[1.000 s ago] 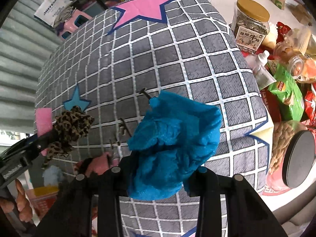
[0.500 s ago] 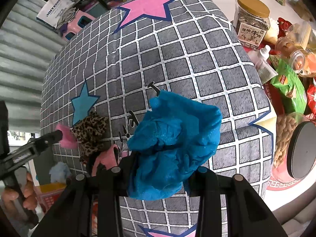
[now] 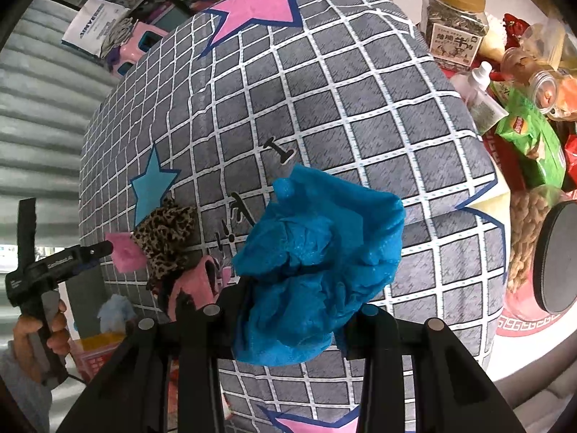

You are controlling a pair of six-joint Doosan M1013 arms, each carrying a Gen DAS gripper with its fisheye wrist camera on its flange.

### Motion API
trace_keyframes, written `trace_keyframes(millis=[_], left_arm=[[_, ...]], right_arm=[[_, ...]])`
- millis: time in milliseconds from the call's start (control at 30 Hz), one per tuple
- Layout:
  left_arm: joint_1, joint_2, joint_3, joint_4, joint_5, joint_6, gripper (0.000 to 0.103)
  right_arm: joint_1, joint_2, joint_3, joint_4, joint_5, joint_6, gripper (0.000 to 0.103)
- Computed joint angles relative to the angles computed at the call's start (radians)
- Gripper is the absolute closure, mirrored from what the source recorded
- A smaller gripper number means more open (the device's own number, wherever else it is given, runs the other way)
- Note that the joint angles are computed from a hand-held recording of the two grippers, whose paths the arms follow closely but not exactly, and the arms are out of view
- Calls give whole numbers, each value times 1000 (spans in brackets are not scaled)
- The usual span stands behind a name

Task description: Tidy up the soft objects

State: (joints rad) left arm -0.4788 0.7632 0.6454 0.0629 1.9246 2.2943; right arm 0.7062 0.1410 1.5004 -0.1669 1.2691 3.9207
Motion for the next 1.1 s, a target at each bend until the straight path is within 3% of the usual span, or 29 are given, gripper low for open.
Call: trace_keyframes(millis=[100, 333, 533, 700, 767, 800, 833, 900, 1100], left_arm=[[9, 10, -11, -38, 40, -66, 23], [7, -5, 46, -55, 40, -143, 23], [2, -37, 132, -29, -9, -128, 23], [-5, -80, 239, -25, -50, -190, 23], [8, -80, 246, -20, -65, -200, 37], [14, -81, 247, -20, -67, -203, 49], [23, -79, 243, -28, -71, -198, 52], [36, -70, 227, -56, -43, -194, 53], [52, -104, 227, -87, -110, -128, 53]], right_arm=[[-3, 3, -2, 6, -6, -11, 65], [-3, 6, -8, 12, -9, -16, 65], [-1, 8, -13, 14, -7, -13, 65], [4, 10, -13, 25, -11, -6, 65], [5, 10, -15, 26, -10, -5, 65], [5, 11, -18, 25, -6, -6, 65], [6, 12, -18, 22, -5, -7, 65], [7, 15, -25, 17, 1, -9, 65], [1, 24, -48, 8, 15, -35, 65]])
